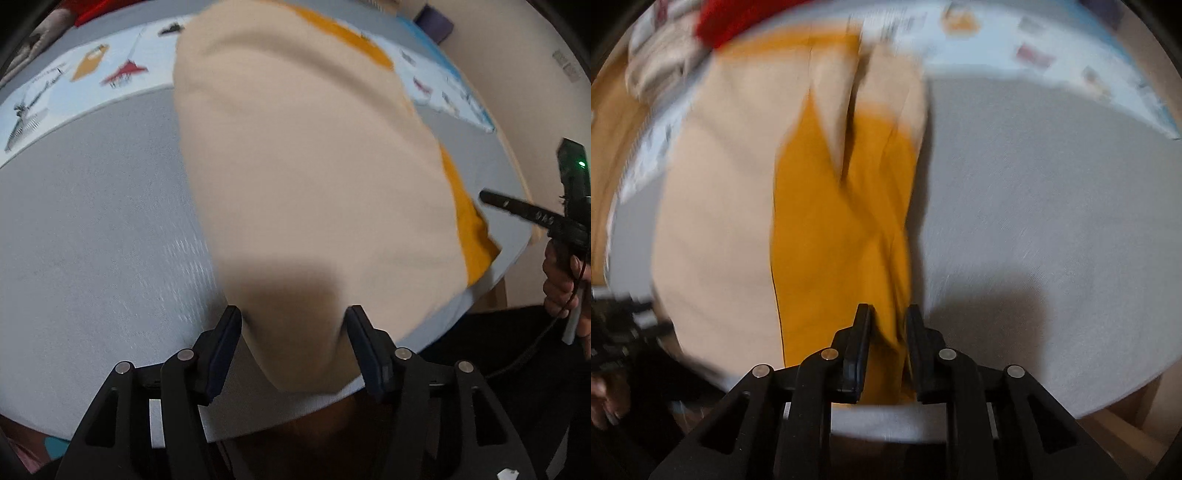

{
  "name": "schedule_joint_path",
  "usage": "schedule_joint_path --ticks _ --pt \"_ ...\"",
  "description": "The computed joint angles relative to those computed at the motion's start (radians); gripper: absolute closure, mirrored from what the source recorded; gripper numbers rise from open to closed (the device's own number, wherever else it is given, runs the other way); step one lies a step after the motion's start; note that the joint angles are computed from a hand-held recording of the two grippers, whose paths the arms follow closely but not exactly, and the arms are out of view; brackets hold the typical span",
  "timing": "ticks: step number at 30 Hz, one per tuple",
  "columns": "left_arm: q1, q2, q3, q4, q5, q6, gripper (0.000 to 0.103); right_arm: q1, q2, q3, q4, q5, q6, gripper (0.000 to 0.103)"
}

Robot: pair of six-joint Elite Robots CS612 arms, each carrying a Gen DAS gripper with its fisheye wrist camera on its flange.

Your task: Fold large clothes

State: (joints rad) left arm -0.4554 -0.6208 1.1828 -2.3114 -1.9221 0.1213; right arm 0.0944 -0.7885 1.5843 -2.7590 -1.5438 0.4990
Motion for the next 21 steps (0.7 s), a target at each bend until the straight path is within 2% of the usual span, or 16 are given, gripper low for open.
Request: schedule_joint_path --ticks 2,4,6,8,11,14,21 --pt "0.011 0.007 -0.013 -0.029 -0.018 -0.037 0.048 -0.005 -0.003 0.014 -0.131 -0.031 0.039 0.066" --pt "0.019 0.019 -0.031 -0.047 -0.033 -0.087 0.048 -0.013 0.008 0.0 -0.188 -0.025 0.075 0.058" --pt "0.023 0.03 -0.048 -0.044 -0.032 -0.11 0.048 -0.03 0.039 -0.04 -0.211 0.045 0.123 0.058" --pt "0.022 0.037 -0.058 -0.042 -0.021 -0.127 0.048 -0.04 0.074 -0.093 -0.198 0.097 0.148 0.058" --pt "0.017 0.047 -0.068 -0.021 -0.012 -0.141 0.048 -0.05 0.131 -0.182 -0.169 0.12 0.18 0.058" --pt "0.016 0.055 -0.078 -0.015 -0.018 -0.152 0.048 -0.061 0.193 -0.27 -0.129 0.173 0.215 0.058" --pt "0.018 0.066 -0.094 0.003 -0.03 -0.154 0.048 -0.082 0.296 -0.419 -0.08 0.221 0.237 0.058"
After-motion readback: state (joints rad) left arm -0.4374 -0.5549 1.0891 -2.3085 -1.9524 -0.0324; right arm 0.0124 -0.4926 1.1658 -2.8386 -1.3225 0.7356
